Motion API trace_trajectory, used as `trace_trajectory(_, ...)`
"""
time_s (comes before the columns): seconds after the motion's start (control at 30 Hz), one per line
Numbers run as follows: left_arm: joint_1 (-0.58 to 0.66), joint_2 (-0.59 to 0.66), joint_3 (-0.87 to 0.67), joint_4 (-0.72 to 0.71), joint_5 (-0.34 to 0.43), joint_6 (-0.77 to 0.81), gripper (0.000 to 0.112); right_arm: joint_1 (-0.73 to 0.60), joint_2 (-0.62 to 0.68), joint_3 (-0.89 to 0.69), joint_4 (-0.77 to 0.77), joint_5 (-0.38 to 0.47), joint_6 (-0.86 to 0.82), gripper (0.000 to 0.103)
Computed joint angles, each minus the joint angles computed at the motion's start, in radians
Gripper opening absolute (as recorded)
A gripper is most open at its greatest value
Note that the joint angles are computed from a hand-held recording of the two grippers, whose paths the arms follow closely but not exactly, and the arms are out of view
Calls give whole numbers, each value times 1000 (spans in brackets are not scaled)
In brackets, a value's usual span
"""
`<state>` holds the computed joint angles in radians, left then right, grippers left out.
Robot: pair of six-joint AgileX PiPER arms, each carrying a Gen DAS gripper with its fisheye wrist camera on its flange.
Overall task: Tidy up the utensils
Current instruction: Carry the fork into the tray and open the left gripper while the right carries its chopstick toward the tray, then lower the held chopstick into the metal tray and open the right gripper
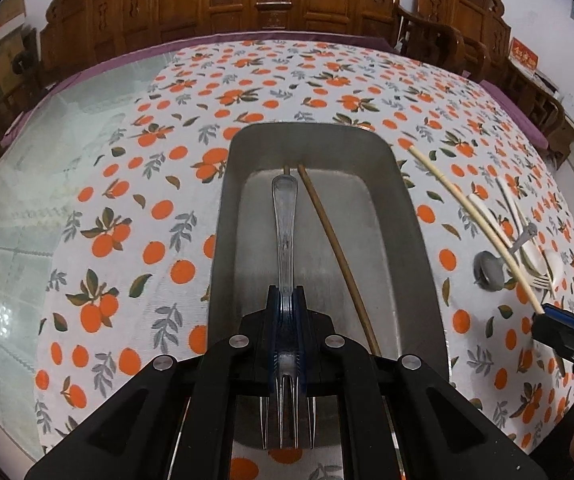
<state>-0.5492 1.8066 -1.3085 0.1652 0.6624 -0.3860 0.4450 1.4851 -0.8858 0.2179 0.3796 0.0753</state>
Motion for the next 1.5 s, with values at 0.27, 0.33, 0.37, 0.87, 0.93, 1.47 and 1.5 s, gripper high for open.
trace_trajectory(0.27, 15, 33, -35, -51, -2, 32, 6, -2, 2, 4, 8, -1, -5, 6)
trace_trajectory(0.33, 18, 46, -54, -82, 9, 63, 6, 0, 3, 0, 17, -3, -11, 6)
trace_trajectory(0.37, 14, 49, -65, -85, 19, 73, 6, 3, 5, -3, 20, -3, -12, 6)
trace_trajectory(0.87, 84, -146, 19, -57, -5, 115, 19, 101, 133, -167, -79, 8, 137, 6)
trace_trajectory(0.93, 99, -171, 35, -56, -7, 128, 19, 113, 166, -201, -99, 13, 167, 6)
trace_trajectory(1.47, 198, -291, 130, -137, -27, 254, 19, 157, 387, -442, -175, 94, 315, 6)
trace_trajectory(1.5, 200, -294, 132, -140, -27, 259, 19, 158, 394, -449, -180, 97, 323, 6)
